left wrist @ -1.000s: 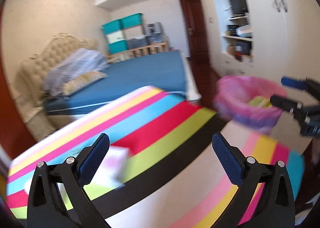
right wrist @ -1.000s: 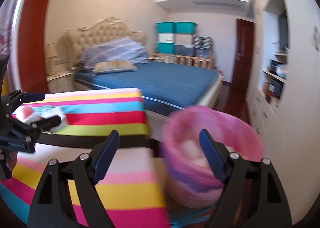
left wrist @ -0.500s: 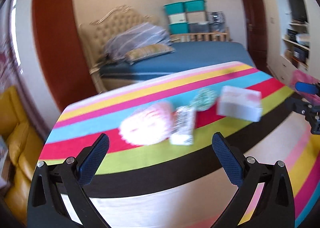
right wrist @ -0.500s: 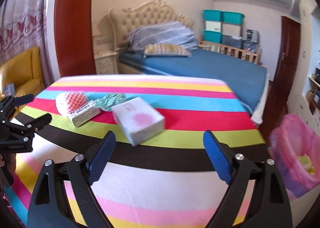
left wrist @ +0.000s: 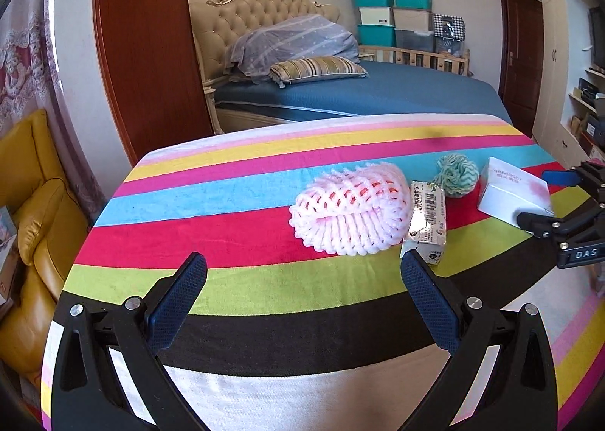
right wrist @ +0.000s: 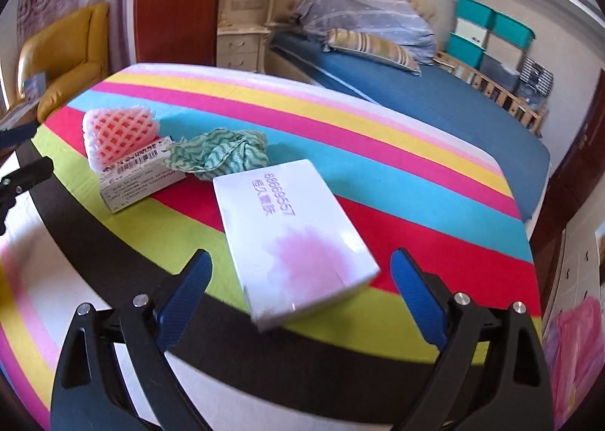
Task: Collect trash
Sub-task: 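Move the right tool to the white tissue box and grasp it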
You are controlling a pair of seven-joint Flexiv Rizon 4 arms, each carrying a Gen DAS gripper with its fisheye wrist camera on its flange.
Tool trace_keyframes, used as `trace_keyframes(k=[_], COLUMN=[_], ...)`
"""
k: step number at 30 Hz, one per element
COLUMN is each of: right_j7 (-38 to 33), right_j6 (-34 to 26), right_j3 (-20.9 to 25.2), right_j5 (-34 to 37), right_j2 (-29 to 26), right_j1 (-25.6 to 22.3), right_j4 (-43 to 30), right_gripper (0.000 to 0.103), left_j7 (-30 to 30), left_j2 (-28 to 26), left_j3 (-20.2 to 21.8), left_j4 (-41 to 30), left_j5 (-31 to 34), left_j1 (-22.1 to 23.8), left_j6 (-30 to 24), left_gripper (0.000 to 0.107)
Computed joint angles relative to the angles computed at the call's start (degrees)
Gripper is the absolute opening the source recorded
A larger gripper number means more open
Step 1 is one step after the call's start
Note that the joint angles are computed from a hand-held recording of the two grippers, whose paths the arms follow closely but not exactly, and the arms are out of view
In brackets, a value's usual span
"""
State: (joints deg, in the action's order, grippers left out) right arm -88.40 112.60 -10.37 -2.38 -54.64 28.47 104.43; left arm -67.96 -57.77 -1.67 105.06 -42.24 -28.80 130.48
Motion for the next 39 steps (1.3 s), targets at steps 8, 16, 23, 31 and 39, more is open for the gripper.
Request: trace_keyframes(k=[8, 16, 23, 31, 39], right_j7=[1.1, 2.0, 1.0, -2.0, -2.7], right_j6=[-4.6, -4.4, 0.4, 8.2, 19.1], right_j3=[1.6, 3.2, -0.9, -1.5, 5.7], right_j5=[-3.4, -5.7, -2.1, 7.0, 11.2], right_j2=[0.1, 0.2, 0.0, 2.1, 4.2], right_j1=[-1.2, -2.9, 1.6, 5.9, 2.1], right_j4=[-2.5, -2.5, -0.3, 5.7, 11.5], right_gripper=[0.093, 0.091, 0.073, 0.072, 0.072], left_j7=[0.8, 0.4, 0.0, -0.5, -2.1], left_j2=[-0.4, -0.3, -0.5, -0.3, -0.5], left_j3=[0.2, -0.2, 0.1, -0.1, 2.4], left_j4=[-1.2, -1.2, -1.4, -1.7, -5.5], left_j5=[-1.4, -0.9, -0.9, -0.2, -2.0], left_j1=[-0.9, -0.5, -0.6, 0.3, -0.3], left_j6=[-0.2, -0.8, -1.1, -3.0, -11.1], left_gripper=[0.096, 0.096, 0.096, 0.096, 0.096])
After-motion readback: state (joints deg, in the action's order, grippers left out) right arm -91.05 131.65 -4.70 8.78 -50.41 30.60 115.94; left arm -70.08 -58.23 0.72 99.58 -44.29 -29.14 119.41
